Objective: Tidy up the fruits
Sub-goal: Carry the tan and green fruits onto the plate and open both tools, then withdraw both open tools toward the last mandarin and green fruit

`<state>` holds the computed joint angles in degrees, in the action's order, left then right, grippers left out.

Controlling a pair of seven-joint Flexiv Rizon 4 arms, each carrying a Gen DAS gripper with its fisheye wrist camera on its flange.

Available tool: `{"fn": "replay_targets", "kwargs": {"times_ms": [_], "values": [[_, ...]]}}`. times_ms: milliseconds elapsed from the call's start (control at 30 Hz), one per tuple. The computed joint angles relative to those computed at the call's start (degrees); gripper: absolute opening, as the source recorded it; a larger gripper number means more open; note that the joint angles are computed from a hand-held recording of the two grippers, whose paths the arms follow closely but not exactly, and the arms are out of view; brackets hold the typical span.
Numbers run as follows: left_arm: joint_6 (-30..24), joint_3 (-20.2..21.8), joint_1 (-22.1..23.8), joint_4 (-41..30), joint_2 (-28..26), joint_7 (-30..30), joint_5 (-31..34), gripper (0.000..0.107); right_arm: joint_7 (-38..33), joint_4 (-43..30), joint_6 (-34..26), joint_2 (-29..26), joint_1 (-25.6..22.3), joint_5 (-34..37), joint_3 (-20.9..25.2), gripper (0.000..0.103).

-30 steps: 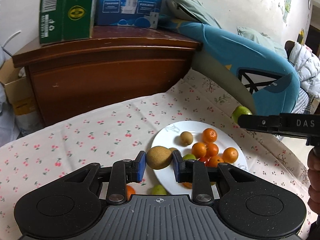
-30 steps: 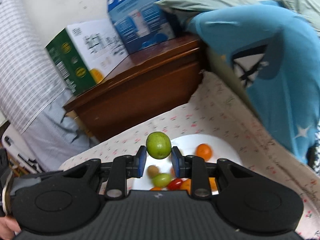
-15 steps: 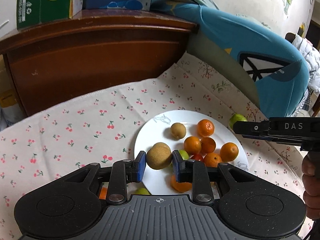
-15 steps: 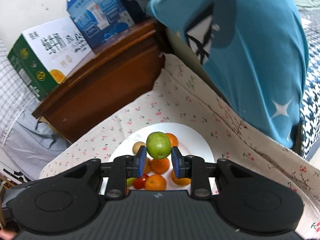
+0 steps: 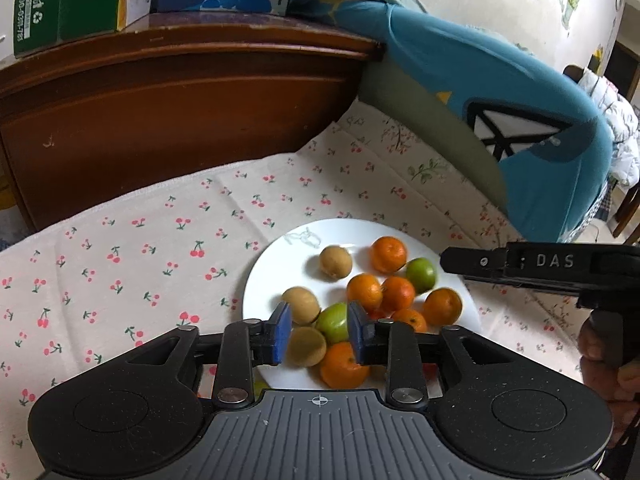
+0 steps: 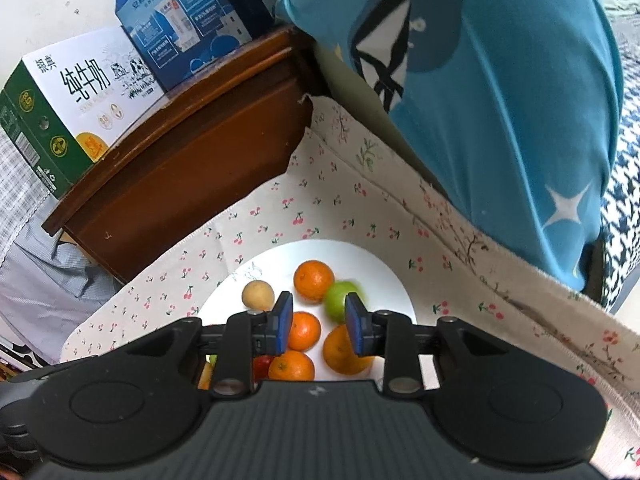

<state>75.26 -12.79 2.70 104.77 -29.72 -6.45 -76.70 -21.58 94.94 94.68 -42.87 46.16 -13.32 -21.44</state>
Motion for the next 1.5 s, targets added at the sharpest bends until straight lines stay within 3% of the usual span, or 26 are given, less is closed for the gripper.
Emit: {"fn": "replay_targets", "kwargs": {"times_ms": [100,233,300,500,800,1033,1200,1500], "values": [[1.6,-1.0,-0.4,-0.3,1.1,4.6,-6.3,0.052,-0.3,0.3,0.9,0.1,0.9,0.2,-1.2,0.03],[0.2,1.3,-1.7,-0.2,2.9,5.2,-9.1,0.055,-1.4,1.1,2.8,0.3,2.8,1.2,-3.1,0.03],[0.7,2.4,-2.3,-0.1,3.7,5.6,-10.4,0.062,-2.5,1.3,3.5,0.6,2.8,1.9,-2.5,0.03],[2.6,5.4,-3.9,0.5,5.5,8.3,-14.4,0.064,-5.7,1.5,4.0,1.2,4.0,3.4,-1.5,0.03],[3.2,7.2,-2.8,3.1,6.4,2.7,-8.5,0.064,-9.5,0.9,3.1,1.7,3.3,2.9,3.4,0.03],[4.8,6.5,-1.2,4.1,6.4,4.1,-6.4,0.064,-9.0,0.6,2.3,1.6,4.3,2.3,5.3,0.03],[3.3,6.4,0.8,4.5,5.4,0.4,-0.1,0.064,-7.7,-0.6,0.4,0.6,5.7,1.2,5.3,0.03],[2.1,4.6,5.4,3.6,3.3,-5.1,10.3,0.064,-4.6,-6.9,-3.5,-3.4,2.6,-2.2,10.2,0.03]]}}
